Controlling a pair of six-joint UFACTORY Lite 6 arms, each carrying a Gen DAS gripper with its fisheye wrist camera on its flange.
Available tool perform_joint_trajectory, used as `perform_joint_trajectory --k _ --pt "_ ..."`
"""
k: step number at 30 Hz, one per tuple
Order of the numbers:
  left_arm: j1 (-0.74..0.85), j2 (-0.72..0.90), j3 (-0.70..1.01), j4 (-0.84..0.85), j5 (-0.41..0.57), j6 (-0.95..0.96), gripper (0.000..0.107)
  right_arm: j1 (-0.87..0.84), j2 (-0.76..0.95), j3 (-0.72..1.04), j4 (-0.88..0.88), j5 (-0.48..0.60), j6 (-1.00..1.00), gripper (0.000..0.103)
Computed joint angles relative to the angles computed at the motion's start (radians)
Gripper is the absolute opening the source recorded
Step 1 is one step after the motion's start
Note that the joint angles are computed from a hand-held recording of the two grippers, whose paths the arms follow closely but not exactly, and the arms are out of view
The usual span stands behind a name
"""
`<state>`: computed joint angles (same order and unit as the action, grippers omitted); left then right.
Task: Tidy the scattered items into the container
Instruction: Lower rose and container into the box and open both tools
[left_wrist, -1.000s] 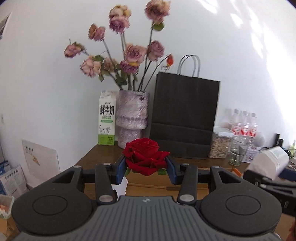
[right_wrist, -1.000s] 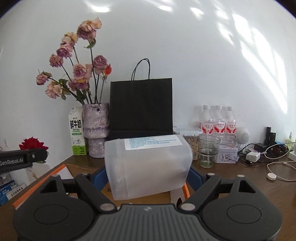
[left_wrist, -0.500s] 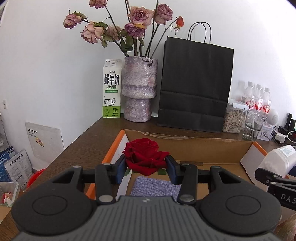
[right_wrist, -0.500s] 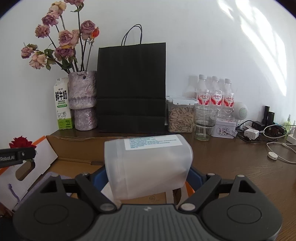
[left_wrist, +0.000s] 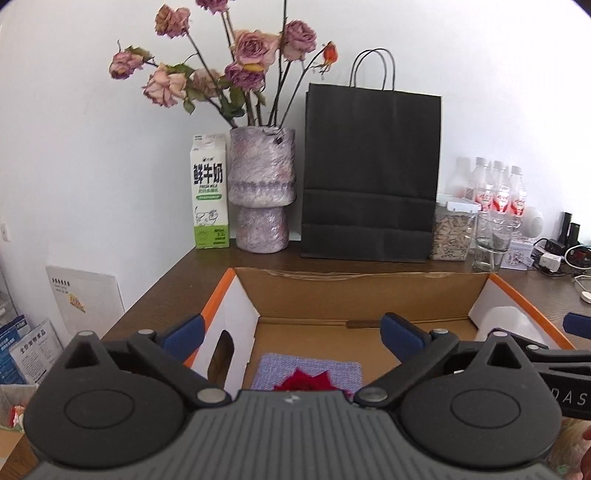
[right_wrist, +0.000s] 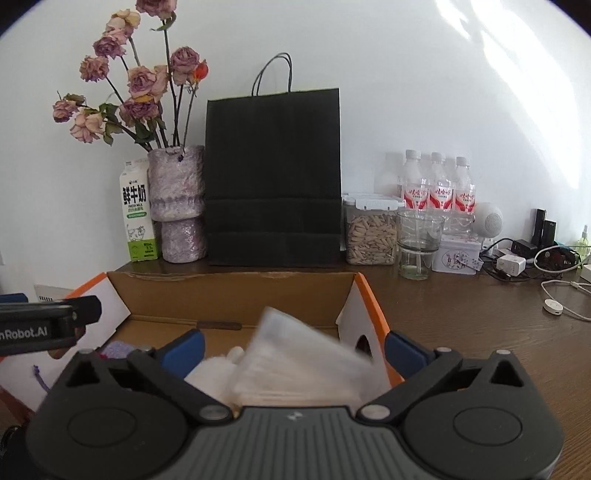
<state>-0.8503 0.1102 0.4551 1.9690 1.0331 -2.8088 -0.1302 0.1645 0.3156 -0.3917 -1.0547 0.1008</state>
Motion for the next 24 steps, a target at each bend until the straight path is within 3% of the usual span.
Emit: perform_joint_trajectory --k 8,24 --pt "-0.006 0.014 0.012 -0.027 0.006 0.0 0.103 -0.013 -0.081 -0.081 -0.026 -0.067 0.001 0.103" --pt "-0.027 0.013 -0.002 -0.041 0.029 -0.018 0.103 -0.029 -0.117 -0.115 -0.045 -0.077 0.005 0.103"
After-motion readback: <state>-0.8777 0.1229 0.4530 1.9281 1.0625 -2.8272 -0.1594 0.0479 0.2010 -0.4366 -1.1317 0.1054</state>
